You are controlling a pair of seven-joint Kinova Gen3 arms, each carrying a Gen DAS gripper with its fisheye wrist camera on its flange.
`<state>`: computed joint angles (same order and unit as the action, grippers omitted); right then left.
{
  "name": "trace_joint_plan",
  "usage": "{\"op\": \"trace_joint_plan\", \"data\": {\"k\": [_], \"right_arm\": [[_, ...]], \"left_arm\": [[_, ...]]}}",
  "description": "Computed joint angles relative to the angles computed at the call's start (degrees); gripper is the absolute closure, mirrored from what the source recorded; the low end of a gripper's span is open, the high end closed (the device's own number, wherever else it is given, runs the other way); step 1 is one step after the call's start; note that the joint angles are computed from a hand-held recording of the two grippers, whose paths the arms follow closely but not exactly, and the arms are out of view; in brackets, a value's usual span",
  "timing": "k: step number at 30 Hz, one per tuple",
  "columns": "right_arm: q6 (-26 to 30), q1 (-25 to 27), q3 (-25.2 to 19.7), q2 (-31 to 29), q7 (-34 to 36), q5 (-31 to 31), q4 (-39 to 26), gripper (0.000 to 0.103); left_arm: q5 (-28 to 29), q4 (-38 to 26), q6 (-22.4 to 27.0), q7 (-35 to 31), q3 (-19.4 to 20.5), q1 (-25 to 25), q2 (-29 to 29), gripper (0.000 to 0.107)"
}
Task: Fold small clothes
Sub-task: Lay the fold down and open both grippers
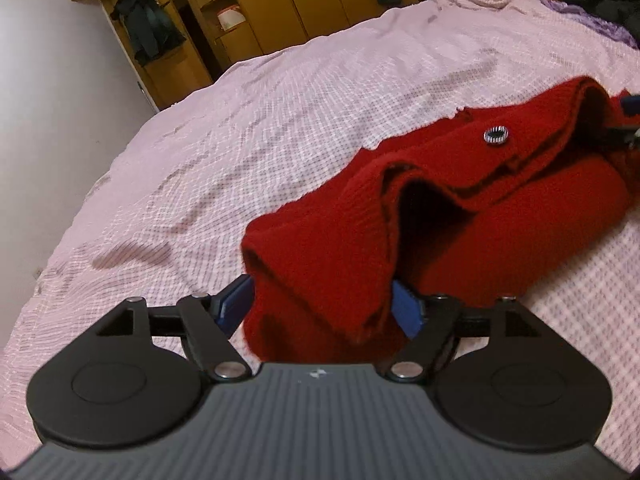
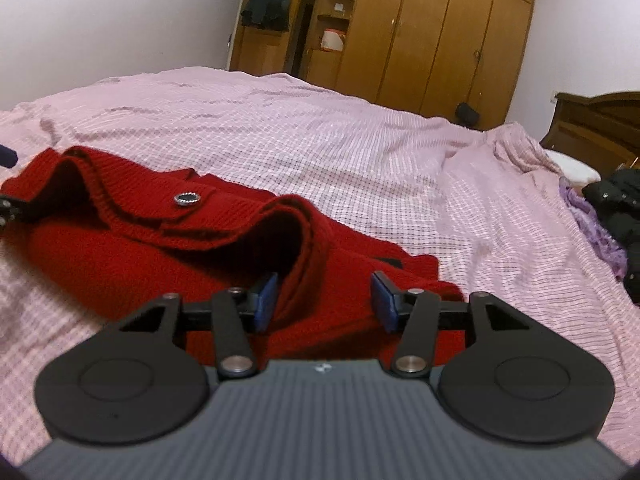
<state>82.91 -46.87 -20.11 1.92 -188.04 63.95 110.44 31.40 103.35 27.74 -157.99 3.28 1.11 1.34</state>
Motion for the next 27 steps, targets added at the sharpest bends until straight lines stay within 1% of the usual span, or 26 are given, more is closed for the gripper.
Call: {"op": "trace_joint_plan", "data": {"k": [1,3,5,8,9,11,14,17,19,23,25,26,27], "right_arm": [[0.8,-0.4,-0.4,-0.3,0.1,-0.1,0.2,0.046],[2.7,-1.1,-1.1,-0.6,0.4,-0.6,0.5,0.045],[4.8,-1.6,-1.5,-0.5,0.7,-1.4,0.6,0.045],[6.6,-1.8,-1.5,-0.6,0.0,-2.5,1.4,0.045],[6.5,-1.5,-1.3,-0.9,-0.5,-3.0,1.8,0.045],[6.2,-1.1,-1.1,-1.4,-1.7,-2.9,2.9,0.045],[5.8,-0.2,-0.9,-1.4,-0.8,-2.0,4.2,0.045],[7.0,0.2,-0.8,-0.7,1.7,-2.0,4.3,0.045],[6.0,0.4,-0.7,-1.6,2.9,-2.3,4.8,0.045],[2.5,1.1,-1.5,-4.1,6.3,-3.6,5.4,0.046],[0.1,1.9,-1.5,-4.7,8.6,-4.4,5.1,0.047],[-0.8,2.3,-1.5,-4.8,9.1,-4.5,5.0,0.049],[-1.8,2.8,-1.4,-4.8,9.7,-4.5,4.9,0.055]], "left_arm": [[0.1,0.6,-0.4,-0.7,-0.2,-0.2,-0.3,0.028],[-0.2,1.3,-0.8,-1.3,-0.5,-0.3,-0.8,0.028],[0.3,1.4,0.0,-1.7,-1.1,-0.7,-0.9,0.028],[3.7,0.5,3.3,-3.2,-2.1,-1.9,-0.3,0.028],[4.7,-0.3,5.1,-3.1,-2.3,-2.4,0.3,0.028],[6.0,-0.9,6.2,-2.5,-2.1,-3.1,1.1,0.028],[6.7,-0.6,4.6,-1.6,-1.4,-3.0,1.7,0.028],[9.8,1.0,1.8,-6.4,-0.4,-3.7,1.3,0.028],[11.8,2.3,-0.3,-10.4,-0.1,-3.7,0.8,0.028],[14.3,2.9,-1.5,-16.2,0.1,-3.4,0.9,0.029],[15.0,2.6,-1.7,-16.6,0.2,-3.2,1.3,0.031],[14.8,2.1,-1.6,-15.8,0.2,-3.0,1.6,0.035],[14.5,1.6,-1.4,-14.8,0.4,-2.9,2.0,0.040]]}}
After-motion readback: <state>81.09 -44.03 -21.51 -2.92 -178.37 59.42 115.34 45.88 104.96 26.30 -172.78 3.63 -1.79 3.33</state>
